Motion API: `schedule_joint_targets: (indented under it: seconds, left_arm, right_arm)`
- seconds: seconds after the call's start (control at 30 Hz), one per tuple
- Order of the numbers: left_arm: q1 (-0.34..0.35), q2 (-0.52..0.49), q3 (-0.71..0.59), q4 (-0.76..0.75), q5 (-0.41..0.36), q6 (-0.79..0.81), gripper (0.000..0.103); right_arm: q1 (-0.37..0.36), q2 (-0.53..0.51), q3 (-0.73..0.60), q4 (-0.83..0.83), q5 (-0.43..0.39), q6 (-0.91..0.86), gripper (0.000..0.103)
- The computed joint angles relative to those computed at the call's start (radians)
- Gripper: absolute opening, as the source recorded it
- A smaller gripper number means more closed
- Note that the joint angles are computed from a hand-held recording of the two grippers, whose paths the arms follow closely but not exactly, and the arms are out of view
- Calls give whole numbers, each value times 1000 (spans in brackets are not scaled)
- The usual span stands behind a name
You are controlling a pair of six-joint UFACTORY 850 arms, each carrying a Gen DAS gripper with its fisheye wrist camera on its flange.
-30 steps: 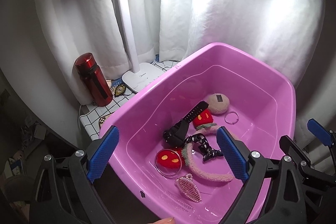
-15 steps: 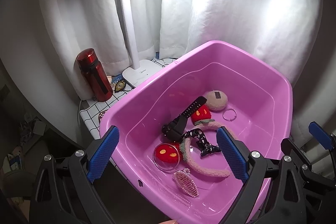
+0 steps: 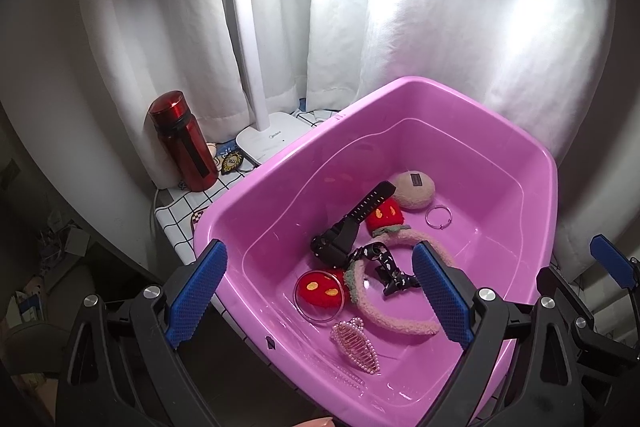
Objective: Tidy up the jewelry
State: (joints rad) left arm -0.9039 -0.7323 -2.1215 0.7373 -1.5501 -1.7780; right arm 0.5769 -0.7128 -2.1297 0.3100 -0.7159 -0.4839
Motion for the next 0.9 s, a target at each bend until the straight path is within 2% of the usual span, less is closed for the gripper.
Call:
schedule_joint_targets:
  seconds: [0.9]
  left_arm:
    - [-10, -1, 0, -7, -5, -4, 92]
  right_arm:
    - [17, 4, -1, -119, -5, 125, 71]
